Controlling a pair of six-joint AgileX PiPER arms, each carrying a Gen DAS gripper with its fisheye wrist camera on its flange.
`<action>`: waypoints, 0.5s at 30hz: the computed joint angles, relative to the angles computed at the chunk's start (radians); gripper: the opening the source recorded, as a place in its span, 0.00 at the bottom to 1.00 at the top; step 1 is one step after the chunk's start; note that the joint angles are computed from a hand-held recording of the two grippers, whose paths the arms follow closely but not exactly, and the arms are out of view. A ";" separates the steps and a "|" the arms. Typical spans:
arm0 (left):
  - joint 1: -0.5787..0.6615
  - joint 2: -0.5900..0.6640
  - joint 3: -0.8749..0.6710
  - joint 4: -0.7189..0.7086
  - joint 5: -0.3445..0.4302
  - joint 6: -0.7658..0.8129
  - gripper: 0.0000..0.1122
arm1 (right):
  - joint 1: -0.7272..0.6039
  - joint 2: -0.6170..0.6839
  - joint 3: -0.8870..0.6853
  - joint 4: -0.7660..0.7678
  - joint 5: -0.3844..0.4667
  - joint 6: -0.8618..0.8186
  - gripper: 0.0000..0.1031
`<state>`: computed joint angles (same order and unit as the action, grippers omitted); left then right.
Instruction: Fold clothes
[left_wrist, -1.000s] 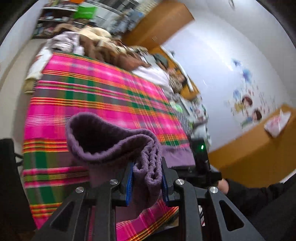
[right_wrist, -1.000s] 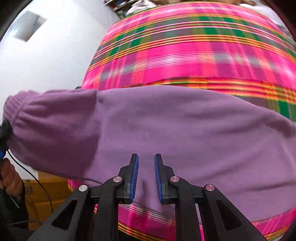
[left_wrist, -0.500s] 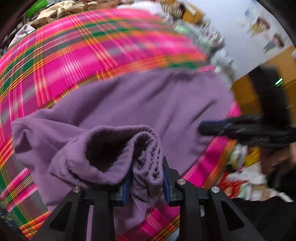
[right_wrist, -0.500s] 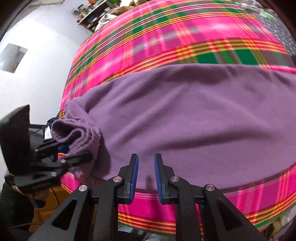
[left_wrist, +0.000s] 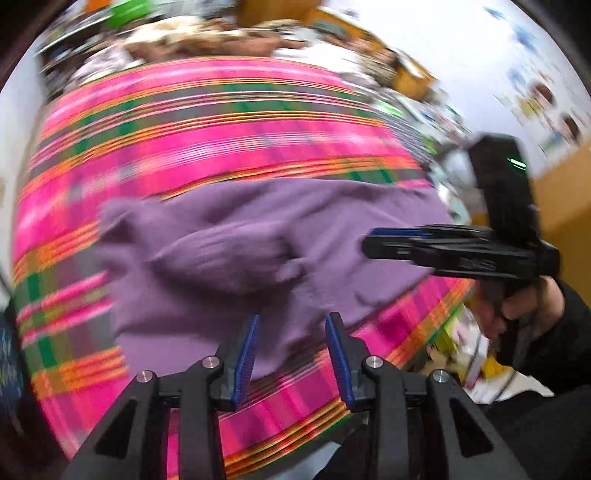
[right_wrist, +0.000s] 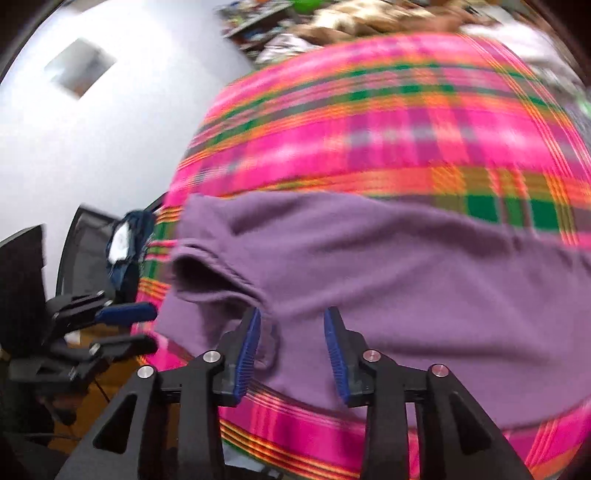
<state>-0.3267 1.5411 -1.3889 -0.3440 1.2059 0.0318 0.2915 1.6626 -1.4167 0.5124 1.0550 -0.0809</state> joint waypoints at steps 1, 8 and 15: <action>0.009 -0.002 0.004 0.015 0.000 -0.026 0.34 | 0.021 0.009 -0.025 -0.005 0.004 -0.010 0.43; 0.088 -0.047 0.106 0.033 -0.044 -0.090 0.34 | 0.164 0.146 -0.252 -0.068 0.047 -0.097 0.55; 0.121 -0.005 0.125 0.009 -0.062 -0.065 0.34 | 0.252 0.322 -0.489 -0.202 0.136 -0.123 0.29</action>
<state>-0.2055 1.5364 -1.2641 -0.3349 1.1437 -0.0333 0.5435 1.9847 -1.9054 0.3101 1.1912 -0.2043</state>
